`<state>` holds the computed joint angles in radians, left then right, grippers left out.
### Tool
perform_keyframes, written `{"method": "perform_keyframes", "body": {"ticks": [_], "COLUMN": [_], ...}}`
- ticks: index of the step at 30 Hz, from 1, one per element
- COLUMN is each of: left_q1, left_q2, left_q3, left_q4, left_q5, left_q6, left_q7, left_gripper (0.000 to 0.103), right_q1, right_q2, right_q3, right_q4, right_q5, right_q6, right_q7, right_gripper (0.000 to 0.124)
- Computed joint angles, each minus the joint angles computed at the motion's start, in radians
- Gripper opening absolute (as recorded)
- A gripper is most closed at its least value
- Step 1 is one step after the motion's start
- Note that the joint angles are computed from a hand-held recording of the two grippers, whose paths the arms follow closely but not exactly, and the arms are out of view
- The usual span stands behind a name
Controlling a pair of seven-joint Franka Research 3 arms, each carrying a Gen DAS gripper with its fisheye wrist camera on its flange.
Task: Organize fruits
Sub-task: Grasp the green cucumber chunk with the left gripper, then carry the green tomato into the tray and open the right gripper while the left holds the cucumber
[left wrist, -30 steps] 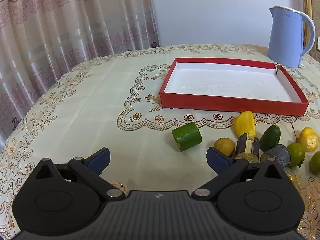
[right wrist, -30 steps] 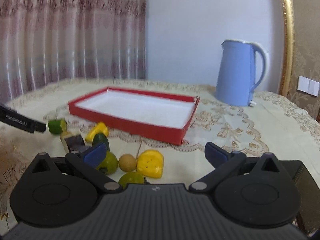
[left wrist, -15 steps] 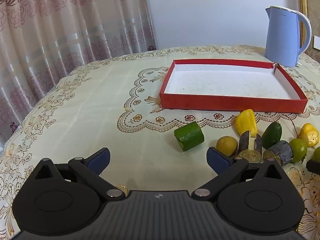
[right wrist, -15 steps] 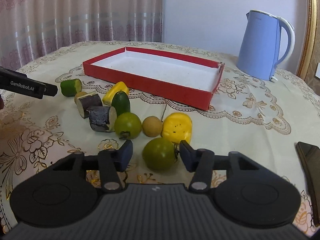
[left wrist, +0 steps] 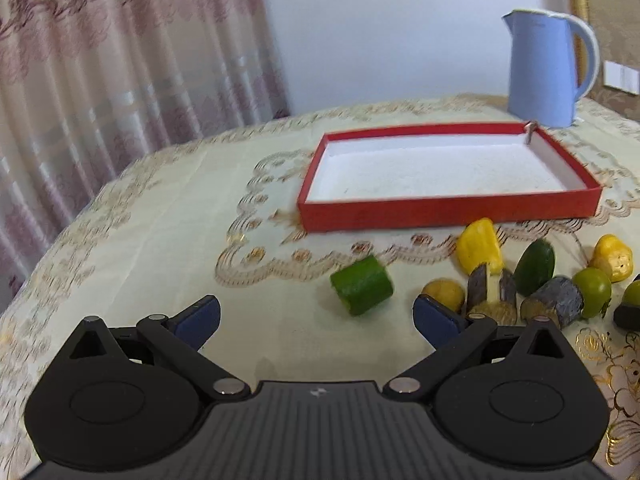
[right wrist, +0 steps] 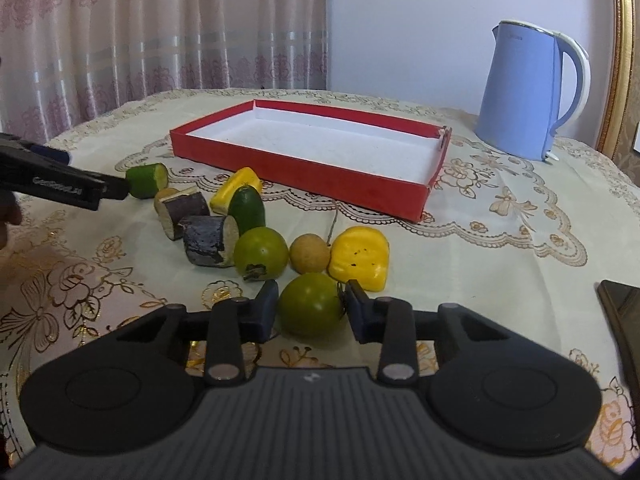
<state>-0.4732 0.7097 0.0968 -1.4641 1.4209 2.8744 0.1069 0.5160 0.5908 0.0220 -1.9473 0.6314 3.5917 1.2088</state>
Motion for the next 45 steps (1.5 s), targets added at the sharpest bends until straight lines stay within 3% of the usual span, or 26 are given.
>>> {"method": "perform_keyframes", "body": {"ticks": [7, 9, 14, 18, 22, 27, 28, 30, 32, 45], "left_q1": [0.007, 0.011, 0.003, 0.014, 0.024, -0.006, -0.01, 0.004, 0.004, -0.05], "left_q2": [0.085, 0.093, 0.113, 0.141, 0.165, 0.166, 0.165, 0.163, 0.162, 0.139], "left_q3": [0.009, 0.006, 0.014, -0.003, -0.019, 0.023, 0.03, 0.013, 0.01, 0.086], "left_q4": [0.11, 0.114, 0.126, 0.157, 0.183, 0.179, 0.176, 0.169, 0.165, 0.123], "left_q5": [-0.12, -0.164, -0.241, -0.352, -0.466, -0.52, -0.527, -0.554, -0.578, -0.6], "left_q6": [-0.007, 0.004, 0.046, 0.051, 0.028, 0.038, 0.041, 0.06, 0.072, 0.098], "left_q7": [0.081, 0.115, 0.175, 0.271, 0.353, 0.374, 0.374, 0.404, 0.43, 0.398], "left_gripper": [0.102, 0.092, 0.084, 0.068, 0.065, 0.064, 0.061, 0.045, 0.039, 0.032], "right_q1": [-0.02, -0.02, -0.032, -0.031, -0.041, -0.042, -0.041, -0.036, -0.032, -0.013], "right_q2": [-0.003, -0.001, 0.004, 0.006, 0.007, 0.009, 0.008, 0.009, 0.009, -0.017], "right_q3": [0.021, 0.021, 0.029, 0.028, 0.036, 0.035, 0.034, 0.03, 0.026, 0.02], "right_q4": [-0.016, -0.015, -0.01, -0.007, -0.006, -0.005, -0.006, -0.005, -0.004, -0.041], "right_q5": [-0.022, -0.021, -0.037, -0.043, -0.056, -0.065, -0.065, -0.062, -0.058, -0.014], "right_q6": [0.027, 0.029, 0.025, 0.022, 0.02, 0.019, 0.019, 0.019, 0.019, 0.076], "right_q7": [0.021, 0.023, 0.035, 0.035, 0.05, 0.058, 0.059, 0.057, 0.055, 0.019], "right_gripper": [0.034, 0.034, 0.034, 0.034, 0.034, 0.034, 0.034, 0.034, 0.034, 0.034]}}
